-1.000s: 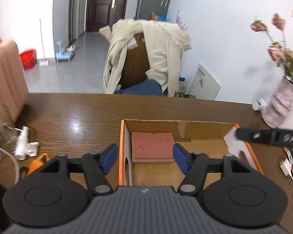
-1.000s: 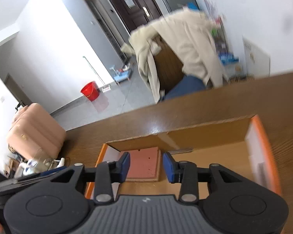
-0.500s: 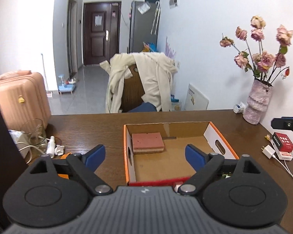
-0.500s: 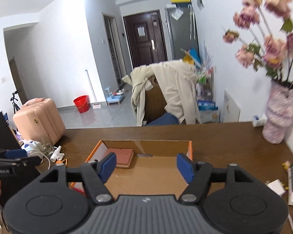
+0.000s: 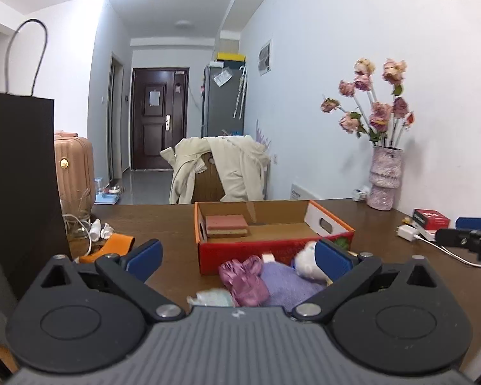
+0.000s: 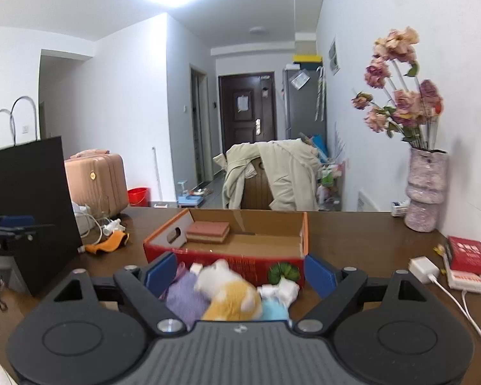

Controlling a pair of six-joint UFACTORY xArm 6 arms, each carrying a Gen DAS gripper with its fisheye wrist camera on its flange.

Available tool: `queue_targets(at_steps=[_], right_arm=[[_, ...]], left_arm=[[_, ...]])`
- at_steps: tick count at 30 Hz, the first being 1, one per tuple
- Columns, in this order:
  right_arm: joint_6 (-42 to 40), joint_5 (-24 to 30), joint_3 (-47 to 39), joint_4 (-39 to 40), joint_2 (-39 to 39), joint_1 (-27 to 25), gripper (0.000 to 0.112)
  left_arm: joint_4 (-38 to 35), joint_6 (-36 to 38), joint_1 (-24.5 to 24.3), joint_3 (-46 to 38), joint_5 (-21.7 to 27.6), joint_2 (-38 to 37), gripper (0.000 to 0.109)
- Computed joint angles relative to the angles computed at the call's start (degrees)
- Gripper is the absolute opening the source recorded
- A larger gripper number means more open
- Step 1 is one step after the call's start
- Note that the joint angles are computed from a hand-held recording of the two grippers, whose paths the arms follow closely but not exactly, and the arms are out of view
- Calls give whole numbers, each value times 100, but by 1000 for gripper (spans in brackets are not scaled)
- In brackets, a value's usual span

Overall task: Organize soft objects
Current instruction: 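Withdraw both grippers from the box back toward the pile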

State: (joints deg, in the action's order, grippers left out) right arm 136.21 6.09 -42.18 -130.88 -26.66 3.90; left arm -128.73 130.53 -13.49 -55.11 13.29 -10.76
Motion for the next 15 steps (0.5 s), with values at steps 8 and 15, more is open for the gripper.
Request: queue_targets(at_steps=[8,15], right_arm=[[-538,1344,1406,1009,-600,870,87],[-2,1345,1033,524,97,942,87]], left_arm=[[-590,877,-1,592,36,-156,103],[-71,425,-178,186,196,424,103]])
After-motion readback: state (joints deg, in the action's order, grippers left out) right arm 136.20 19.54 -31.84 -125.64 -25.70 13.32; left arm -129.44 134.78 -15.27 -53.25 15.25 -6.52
